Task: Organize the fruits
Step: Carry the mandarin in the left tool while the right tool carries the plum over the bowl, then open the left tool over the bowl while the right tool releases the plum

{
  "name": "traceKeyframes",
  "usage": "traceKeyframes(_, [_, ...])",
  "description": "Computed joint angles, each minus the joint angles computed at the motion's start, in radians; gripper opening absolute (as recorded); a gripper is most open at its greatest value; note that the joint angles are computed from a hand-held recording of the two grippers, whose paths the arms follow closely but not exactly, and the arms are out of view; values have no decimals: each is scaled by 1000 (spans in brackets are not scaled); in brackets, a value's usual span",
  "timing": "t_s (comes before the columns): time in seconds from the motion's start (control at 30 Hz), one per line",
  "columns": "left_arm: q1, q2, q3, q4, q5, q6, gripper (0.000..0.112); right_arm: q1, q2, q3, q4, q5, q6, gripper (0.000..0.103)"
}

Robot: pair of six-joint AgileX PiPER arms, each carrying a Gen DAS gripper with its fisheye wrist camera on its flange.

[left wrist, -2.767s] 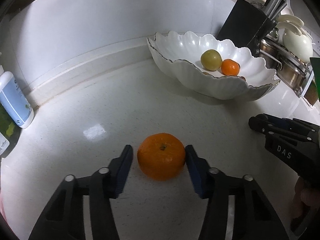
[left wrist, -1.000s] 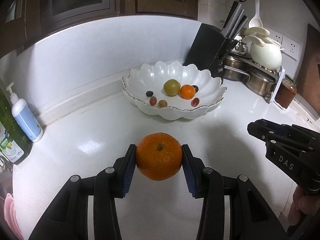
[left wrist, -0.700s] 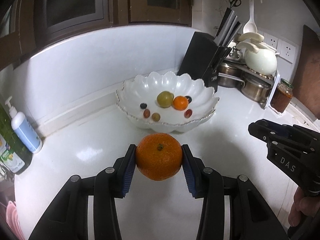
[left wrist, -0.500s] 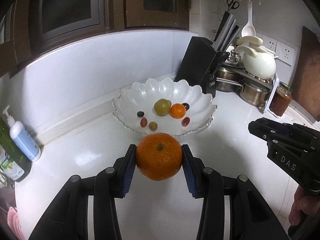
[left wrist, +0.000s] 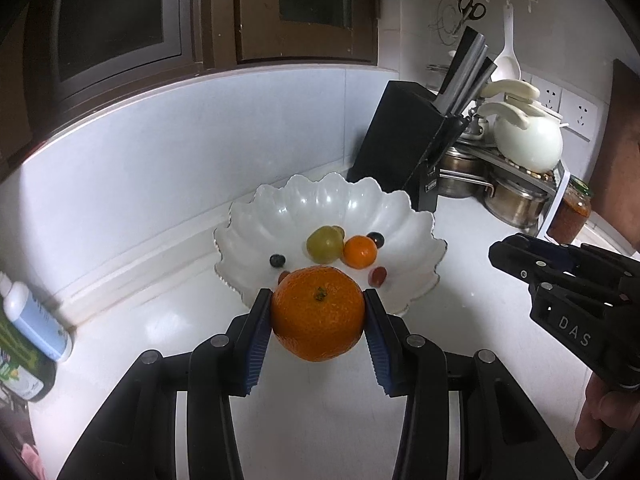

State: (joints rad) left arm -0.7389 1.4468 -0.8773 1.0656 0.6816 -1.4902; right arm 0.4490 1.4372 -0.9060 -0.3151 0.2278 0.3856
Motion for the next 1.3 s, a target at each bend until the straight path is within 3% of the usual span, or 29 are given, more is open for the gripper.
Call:
traceKeyframes(0.33, [129,112,-91,-35,-131,117,44,-31,139,-142,189,-2,-221,26])
traceKeyframes(0.7, [201,238,-191,-141,-211,250,44,-65,288,-293,421,41,-478,26])
traceKeyframes(1.3, [263,347,-258,-305,-258,457,45,-70,465,-450,451,107,-525,26])
